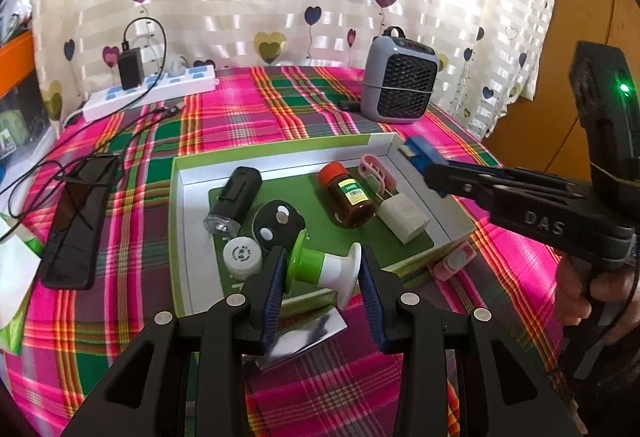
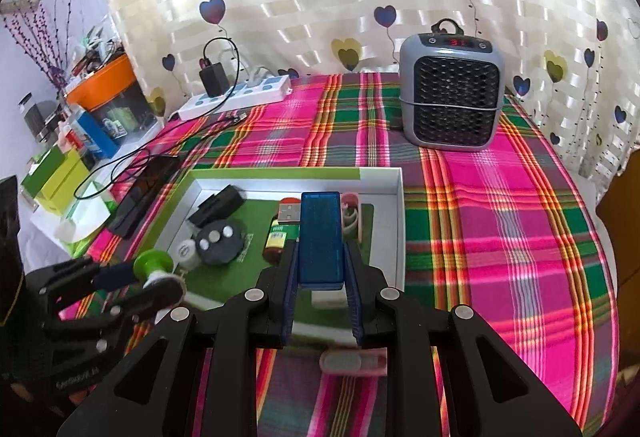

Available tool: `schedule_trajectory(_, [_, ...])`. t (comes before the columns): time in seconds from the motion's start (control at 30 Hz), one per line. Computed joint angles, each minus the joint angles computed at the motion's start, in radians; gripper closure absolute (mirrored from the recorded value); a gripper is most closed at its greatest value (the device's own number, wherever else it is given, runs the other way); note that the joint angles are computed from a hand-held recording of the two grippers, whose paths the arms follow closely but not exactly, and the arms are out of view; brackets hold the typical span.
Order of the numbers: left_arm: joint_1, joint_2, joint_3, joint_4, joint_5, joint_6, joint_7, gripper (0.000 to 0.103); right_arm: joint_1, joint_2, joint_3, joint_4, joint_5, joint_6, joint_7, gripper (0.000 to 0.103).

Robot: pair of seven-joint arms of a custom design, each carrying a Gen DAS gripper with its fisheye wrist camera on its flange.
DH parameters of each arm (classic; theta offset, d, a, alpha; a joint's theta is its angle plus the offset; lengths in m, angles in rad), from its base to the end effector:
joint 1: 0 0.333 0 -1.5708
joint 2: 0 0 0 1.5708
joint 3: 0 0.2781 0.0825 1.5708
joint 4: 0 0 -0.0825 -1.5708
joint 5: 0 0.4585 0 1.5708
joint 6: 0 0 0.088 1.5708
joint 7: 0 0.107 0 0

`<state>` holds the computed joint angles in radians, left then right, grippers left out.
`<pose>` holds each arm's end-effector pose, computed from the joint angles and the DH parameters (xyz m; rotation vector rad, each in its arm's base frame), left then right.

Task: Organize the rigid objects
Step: 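Carry the spool and blue block over the green tray with both tools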

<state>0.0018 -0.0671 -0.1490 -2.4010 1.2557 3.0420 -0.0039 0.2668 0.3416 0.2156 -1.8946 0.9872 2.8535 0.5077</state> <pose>0.5352 -0.1527 0.2952 -1.9662 1.5941 -0.8118 0.6446 0.2800 0.2958 -2.0915 1.0602 -0.2207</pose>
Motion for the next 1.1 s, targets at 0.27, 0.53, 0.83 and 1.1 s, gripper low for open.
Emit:
schedule_trajectory(0.27, [-0.012,0.065,0.018,0.049,-0.058,0.011,0.057,0.068,0.021,0.108,-0.031,0.125,-0.140,-0.079,0.155,0.080])
schedule_trajectory(0.53, [-0.032,0.110,0.038,0.079,-0.120,0.011,0.119,0.068,0.008,0.171,-0.020,0.204,-0.194,-0.146,0.213,0.080])
schedule_trajectory(0.83, [-0.049,0.149,0.055,0.101,-0.200,0.010,0.195,0.068,0.009,0.221,-0.023,0.268,-0.236,-0.191,0.267,0.080])
schedule_trajectory(1.1, [-0.057,0.164,0.067,0.104,-0.240,0.014,0.225,0.068,0.010,0.253,-0.026,0.304,-0.264,-0.215,0.312,0.080])
